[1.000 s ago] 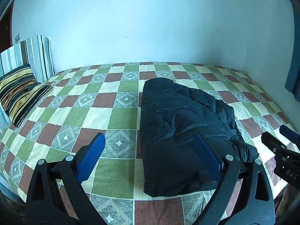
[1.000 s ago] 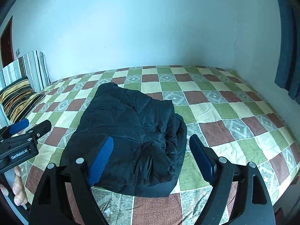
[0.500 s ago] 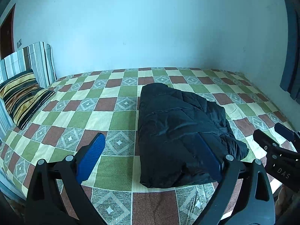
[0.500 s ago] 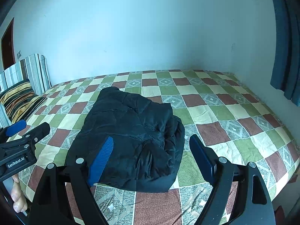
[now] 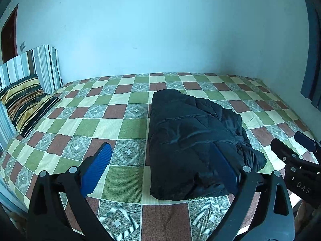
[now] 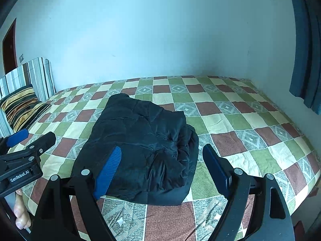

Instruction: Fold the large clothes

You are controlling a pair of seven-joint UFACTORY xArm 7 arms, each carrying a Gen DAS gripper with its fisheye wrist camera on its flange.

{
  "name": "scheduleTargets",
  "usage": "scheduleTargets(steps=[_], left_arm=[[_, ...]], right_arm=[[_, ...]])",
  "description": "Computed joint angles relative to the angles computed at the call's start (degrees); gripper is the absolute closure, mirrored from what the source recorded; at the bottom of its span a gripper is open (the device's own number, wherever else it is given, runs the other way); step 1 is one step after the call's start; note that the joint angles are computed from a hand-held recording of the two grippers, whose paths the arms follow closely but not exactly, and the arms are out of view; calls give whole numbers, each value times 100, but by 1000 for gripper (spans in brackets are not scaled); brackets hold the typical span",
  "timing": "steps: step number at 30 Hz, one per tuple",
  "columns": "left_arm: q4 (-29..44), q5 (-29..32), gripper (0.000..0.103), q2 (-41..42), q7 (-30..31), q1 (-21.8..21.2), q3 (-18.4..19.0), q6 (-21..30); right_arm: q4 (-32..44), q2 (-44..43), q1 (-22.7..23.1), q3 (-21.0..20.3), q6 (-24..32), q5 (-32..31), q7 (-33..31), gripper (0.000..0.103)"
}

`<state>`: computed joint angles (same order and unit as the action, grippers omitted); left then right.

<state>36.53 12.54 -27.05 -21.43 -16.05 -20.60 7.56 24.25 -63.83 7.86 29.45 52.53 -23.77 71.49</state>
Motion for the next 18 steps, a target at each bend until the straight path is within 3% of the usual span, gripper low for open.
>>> scheduleTargets(steps=[18], left_arm=[[-12, -17, 6, 2, 44, -48, 34, -19]], right_arm=[[38, 50, -5, 10, -12, -42, 4, 21]])
